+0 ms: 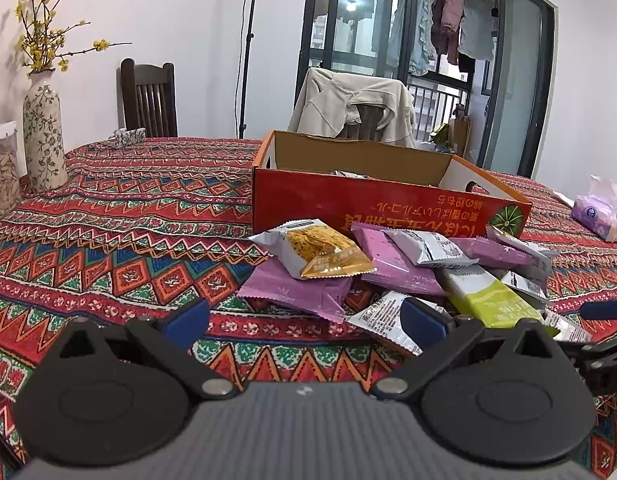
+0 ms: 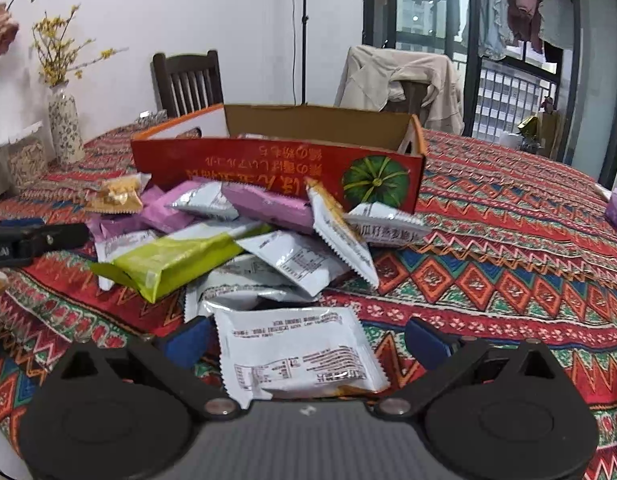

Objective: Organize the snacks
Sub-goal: 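Move both grippers back over the snack pile, then grasp a white snack packet from the pile with the right gripper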

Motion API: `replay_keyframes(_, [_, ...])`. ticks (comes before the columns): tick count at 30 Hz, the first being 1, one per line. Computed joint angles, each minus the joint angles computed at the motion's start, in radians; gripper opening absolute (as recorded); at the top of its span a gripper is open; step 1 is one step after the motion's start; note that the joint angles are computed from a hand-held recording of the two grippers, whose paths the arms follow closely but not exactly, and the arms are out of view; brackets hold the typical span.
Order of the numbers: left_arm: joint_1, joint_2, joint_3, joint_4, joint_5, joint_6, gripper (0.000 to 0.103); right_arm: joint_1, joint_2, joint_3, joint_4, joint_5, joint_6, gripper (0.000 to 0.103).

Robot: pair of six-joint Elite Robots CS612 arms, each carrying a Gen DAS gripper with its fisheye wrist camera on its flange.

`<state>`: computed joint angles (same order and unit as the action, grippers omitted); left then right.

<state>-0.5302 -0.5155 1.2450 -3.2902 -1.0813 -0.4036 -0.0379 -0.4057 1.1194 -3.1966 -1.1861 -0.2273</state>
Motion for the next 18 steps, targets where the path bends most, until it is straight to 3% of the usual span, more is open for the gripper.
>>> replay_keyframes(8, [0.002, -0.002, 0.0, 0.013, -0.006, -0.014, 0.103, 0.001, 0.004, -0.02, 0.06, 0.004, -0.003, 0.1])
replay_keyframes(12, [0.002, -0.002, -0.001, 0.016, -0.008, -0.017, 0.103, 0.0, 0.006, -0.008, 0.008, -0.002, 0.024, 0.077])
replay_keyframes(17, [0.002, -0.003, -0.002, 0.022, -0.01, -0.016, 0.103, -0.003, 0.0, 0.016, -0.038, -0.004, 0.032, 0.058])
replay_keyframes(18, [0.002, -0.003, -0.002, 0.022, -0.01, -0.016, 0.103, -0.004, -0.001, 0.019, -0.043, -0.001, 0.034, 0.05])
